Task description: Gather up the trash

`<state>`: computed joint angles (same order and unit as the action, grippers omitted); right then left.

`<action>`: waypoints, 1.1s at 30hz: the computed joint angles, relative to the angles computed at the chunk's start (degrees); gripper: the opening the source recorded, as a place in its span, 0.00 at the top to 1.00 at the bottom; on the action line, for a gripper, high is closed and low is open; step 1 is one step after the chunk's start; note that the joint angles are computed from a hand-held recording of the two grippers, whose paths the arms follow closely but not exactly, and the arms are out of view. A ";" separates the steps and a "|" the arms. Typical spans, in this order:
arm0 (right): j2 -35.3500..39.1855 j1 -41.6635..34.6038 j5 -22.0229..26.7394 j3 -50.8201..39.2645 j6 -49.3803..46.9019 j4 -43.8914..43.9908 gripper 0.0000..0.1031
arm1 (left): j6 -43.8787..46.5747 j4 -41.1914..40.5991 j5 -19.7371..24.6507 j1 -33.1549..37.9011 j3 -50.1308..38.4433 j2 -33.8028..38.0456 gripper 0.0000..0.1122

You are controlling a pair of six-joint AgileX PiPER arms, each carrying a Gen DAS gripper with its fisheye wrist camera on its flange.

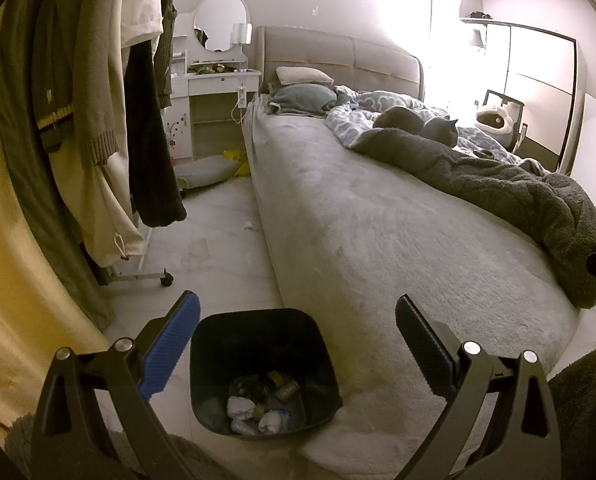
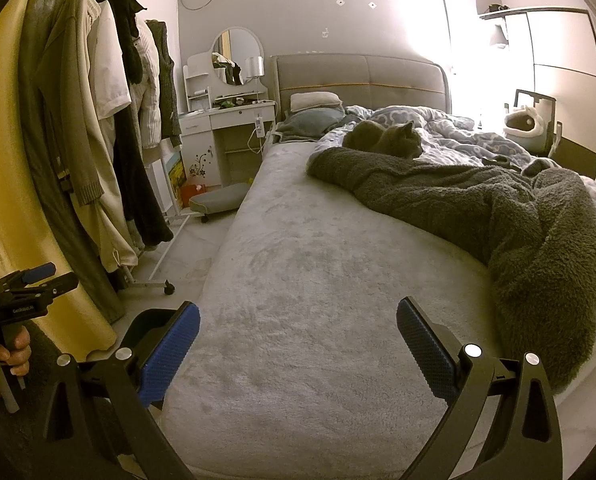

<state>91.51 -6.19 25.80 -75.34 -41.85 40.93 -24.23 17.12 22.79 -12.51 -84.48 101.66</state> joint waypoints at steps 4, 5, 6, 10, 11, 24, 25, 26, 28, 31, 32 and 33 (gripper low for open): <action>0.01 -0.03 0.02 -0.02 -0.06 0.06 0.03 | -0.87 0.71 -0.28 -0.10 0.56 -0.26 0.11; 0.03 -0.04 0.05 -0.05 -0.09 0.07 0.03 | -0.83 0.80 -0.20 -0.09 0.51 -0.24 0.11; 0.03 -0.04 0.05 -0.05 -0.09 0.07 0.03 | -1.32 1.31 -0.24 -0.25 0.78 -0.44 0.11; 0.03 -0.05 0.08 -0.07 -0.03 0.02 0.03 | -1.03 0.89 -0.14 -0.10 0.45 -0.22 0.11; 0.03 -0.05 0.08 -0.07 -0.03 0.02 0.03 | -0.78 0.61 -0.14 -0.05 0.44 -0.23 0.11; 0.05 -0.04 0.10 -0.13 0.03 -0.06 0.03 | -0.24 0.11 0.17 0.07 0.18 -0.14 0.11; 0.05 -0.04 0.10 -0.13 0.03 -0.06 0.03 | -0.05 -0.14 0.46 0.12 -0.03 -0.06 0.11; 0.03 -0.05 0.12 -0.13 0.00 -0.01 0.03 | 0.17 -0.41 0.66 0.16 -0.17 -0.01 0.11; 0.07 -0.06 0.12 -0.15 -0.04 0.01 0.03 | 0.16 -0.37 0.79 0.21 -0.26 -0.05 0.11; 0.05 -0.06 0.12 -0.15 -0.07 0.02 0.03 | 0.58 -0.76 0.87 0.31 -0.39 0.09 0.11; 0.05 -0.06 0.13 -0.16 0.03 -0.02 0.03 | 0.71 -0.89 0.84 0.34 -0.44 0.10 0.11; 0.07 -0.06 0.15 -0.18 0.04 -0.04 0.03 | 0.84 -0.98 0.76 0.39 -0.49 0.15 0.11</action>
<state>91.58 -6.25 25.95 -75.52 -41.81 40.89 -23.39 16.14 23.56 -12.13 -84.97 101.82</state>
